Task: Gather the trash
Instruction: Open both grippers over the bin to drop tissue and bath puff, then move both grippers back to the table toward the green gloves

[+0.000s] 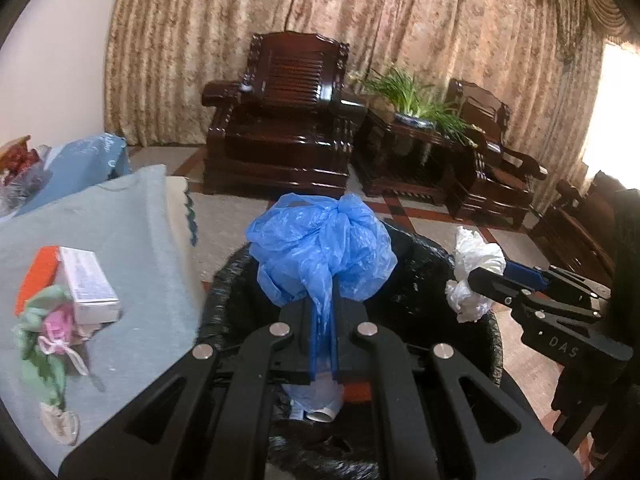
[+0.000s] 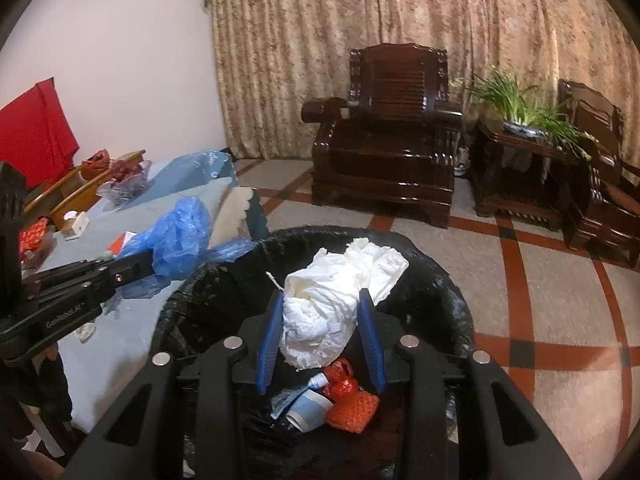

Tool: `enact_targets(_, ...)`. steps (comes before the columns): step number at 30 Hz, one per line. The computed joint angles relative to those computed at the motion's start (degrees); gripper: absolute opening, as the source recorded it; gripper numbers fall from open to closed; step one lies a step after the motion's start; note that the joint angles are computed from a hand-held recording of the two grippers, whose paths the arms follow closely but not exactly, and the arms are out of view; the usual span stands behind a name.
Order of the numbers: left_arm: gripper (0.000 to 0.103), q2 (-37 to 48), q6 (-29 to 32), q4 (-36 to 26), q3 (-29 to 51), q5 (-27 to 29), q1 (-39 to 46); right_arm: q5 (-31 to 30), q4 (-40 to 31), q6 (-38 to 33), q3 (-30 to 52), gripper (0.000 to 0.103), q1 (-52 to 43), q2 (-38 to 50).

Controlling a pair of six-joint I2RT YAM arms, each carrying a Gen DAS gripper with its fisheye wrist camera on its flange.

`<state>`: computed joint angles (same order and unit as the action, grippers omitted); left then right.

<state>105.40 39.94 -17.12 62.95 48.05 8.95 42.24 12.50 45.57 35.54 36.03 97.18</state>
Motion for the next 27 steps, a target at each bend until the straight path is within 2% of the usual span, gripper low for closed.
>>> enact_targets(3,0.004,1.49,0.61,-1.18,0.76,-0.7,-1.51,-0.69,-0.07,1.35,-0.92,0.039,-0.64,0.55)
enact_targets(6,0.011,3.46,0.73,-3.28,2.42,-0.44,-2.26,-1.49,-0.57,2.48,-1.37,0.045,-1.55,1.45)
enact_targets(8,0.035,4.25,0.48,-3.63,2.74,-0.35,-2.3,-1.55,-0.32,3.08,-1.98,0.049,-1.76,1.73)
enact_targets(9,0.041,4.36,0.42,-3.41,2.51,-0.05,-2.01,-1.64,-0.62,3.62,-2.13,0.052,-1.94,1.95)
enact_targets(11,0.053,4.59,0.18,-3.25,2.55,0.38,-1.55,-1.0,-1.7,5.0,-2.06,0.073,-1.59,2.24)
enact_targets(12,0.056,4.78,0.16,-3.18,2.65,0.52,-1.16,-0.7,-1.91,5.32,-2.1,0.076,-1.52,2.29)
enact_targets(14,0.067,4.43,-0.35,-2.43,2.35,0.72,-0.44,0.75,-3.0,6.16,-1.78,0.093,-0.9,2.23)
enact_targets(15,0.069,4.17,-0.66,-1.58,2.05,0.82,0.19,1.77,-3.51,6.86,-1.62,0.096,-0.37,2.08)
enact_targets(17,0.079,3.06,-1.93,0.46,1.31,0.26,0.9,2.24,-1.66,6.63,-2.61,0.097,-0.07,1.34)
enact_targets(20,0.088,0.91,-3.3,4.46,-0.38,0.17,2.65,2.38,0.14,6.13,-2.69,0.097,0.3,0.76)
enact_targets(22,0.09,-0.23,-3.73,6.31,-1.06,-0.18,3.96,2.34,0.75,5.5,-2.16,0.097,0.49,0.87)
enact_targets(27,0.09,-0.63,-4.77,5.77,1.31,0.01,7.93,1.76,1.62,3.51,1.16,0.097,1.23,2.97)
